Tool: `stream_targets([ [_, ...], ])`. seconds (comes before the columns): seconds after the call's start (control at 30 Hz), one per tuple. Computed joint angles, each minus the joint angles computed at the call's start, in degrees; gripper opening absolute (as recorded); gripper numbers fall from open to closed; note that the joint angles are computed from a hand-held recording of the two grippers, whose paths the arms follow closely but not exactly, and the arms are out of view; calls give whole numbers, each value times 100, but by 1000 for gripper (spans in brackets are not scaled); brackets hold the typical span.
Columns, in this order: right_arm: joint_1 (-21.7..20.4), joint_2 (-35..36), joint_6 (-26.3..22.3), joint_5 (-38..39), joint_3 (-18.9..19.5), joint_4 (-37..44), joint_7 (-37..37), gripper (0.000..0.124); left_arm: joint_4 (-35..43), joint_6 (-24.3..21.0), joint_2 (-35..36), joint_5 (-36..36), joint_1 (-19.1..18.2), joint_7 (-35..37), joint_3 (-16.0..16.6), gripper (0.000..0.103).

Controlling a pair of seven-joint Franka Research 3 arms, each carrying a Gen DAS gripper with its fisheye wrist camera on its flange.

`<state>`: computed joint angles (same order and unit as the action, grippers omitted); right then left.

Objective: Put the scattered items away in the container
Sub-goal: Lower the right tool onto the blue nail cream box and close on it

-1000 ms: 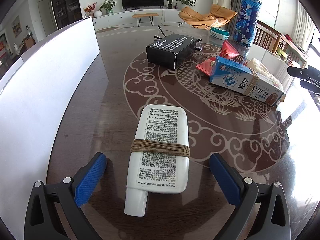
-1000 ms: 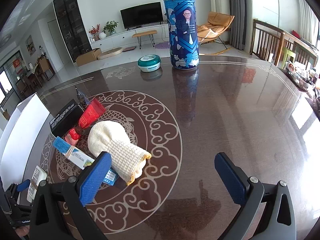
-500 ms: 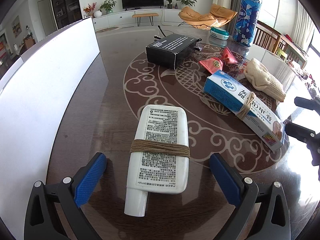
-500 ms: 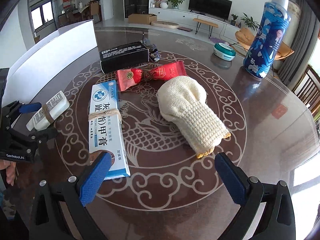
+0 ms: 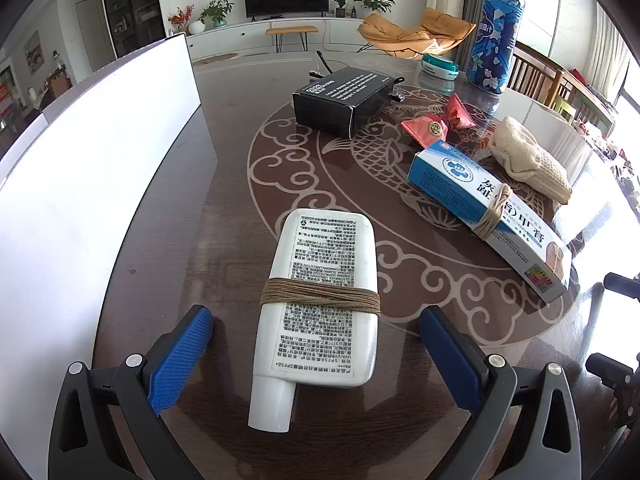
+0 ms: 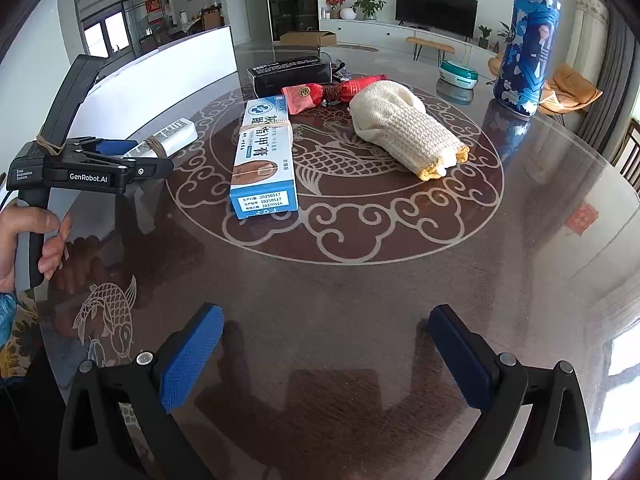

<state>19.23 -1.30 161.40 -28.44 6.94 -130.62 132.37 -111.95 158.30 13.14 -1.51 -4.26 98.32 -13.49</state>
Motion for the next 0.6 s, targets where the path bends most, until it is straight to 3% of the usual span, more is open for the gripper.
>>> stream_targets([
  [0.27, 82, 134, -205, -177, -12, 203, 73, 103, -3, 1, -1, 1, 3, -4, -4, 103],
  [0.6, 376, 510, -332, 342, -78, 669, -629, 103, -10, 6, -5, -3, 5, 0, -5, 103],
])
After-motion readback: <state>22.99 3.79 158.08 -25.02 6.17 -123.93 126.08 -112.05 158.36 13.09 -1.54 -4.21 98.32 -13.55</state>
